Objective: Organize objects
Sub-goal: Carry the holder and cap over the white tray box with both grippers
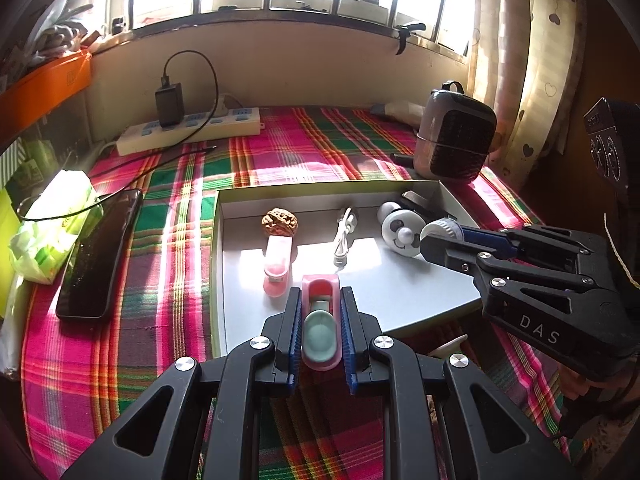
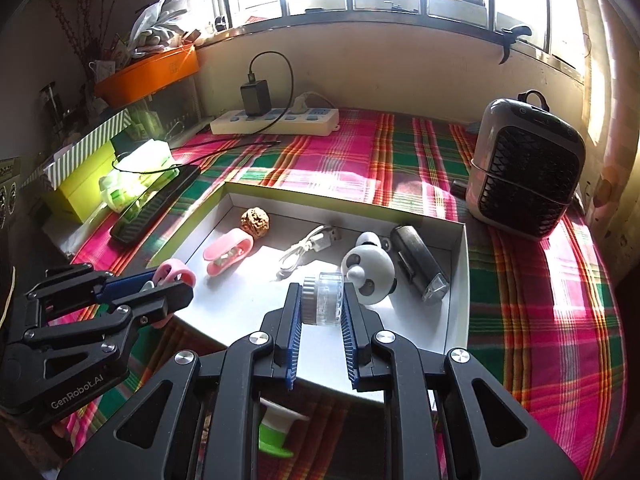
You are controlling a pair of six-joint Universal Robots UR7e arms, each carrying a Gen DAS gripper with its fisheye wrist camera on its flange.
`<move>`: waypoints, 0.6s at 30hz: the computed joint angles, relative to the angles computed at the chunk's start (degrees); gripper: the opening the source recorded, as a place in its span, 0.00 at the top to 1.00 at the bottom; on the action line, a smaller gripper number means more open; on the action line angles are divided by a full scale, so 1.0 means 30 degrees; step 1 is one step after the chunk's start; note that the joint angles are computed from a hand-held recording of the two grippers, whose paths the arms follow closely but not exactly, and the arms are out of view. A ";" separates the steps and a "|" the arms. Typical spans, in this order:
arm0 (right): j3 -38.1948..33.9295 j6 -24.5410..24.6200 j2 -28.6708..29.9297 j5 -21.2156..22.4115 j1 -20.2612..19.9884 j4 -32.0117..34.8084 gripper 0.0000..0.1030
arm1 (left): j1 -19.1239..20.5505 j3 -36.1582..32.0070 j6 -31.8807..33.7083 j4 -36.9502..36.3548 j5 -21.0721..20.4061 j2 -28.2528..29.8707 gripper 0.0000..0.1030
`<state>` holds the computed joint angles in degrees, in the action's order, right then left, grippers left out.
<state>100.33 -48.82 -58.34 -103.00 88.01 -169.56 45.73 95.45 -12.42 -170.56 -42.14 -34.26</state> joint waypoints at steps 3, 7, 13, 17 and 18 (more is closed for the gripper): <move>-0.0754 -0.0287 0.0519 -0.0347 0.0120 0.0562 0.81 | 0.0154 -0.0375 0.0063 0.0214 -0.0004 0.0167 0.85; -0.1785 -0.0245 0.1196 -0.0764 0.0220 0.1498 0.81 | 0.0324 -0.0921 0.0147 0.0569 0.0037 0.0430 0.85; -0.2670 -0.0601 0.1991 -0.1203 0.0351 0.1827 0.81 | 0.0609 -0.1622 0.0210 0.1047 -0.0105 0.0801 0.85; -0.3093 -0.0899 0.2382 -0.1436 0.0454 0.2155 0.81 | 0.0796 -0.2064 0.0157 0.1639 -0.0095 0.1039 0.85; -0.3184 -0.0938 0.2476 -0.1482 0.0469 0.2235 0.81 | 0.0826 -0.2138 0.0216 0.1665 -0.0104 0.1088 0.85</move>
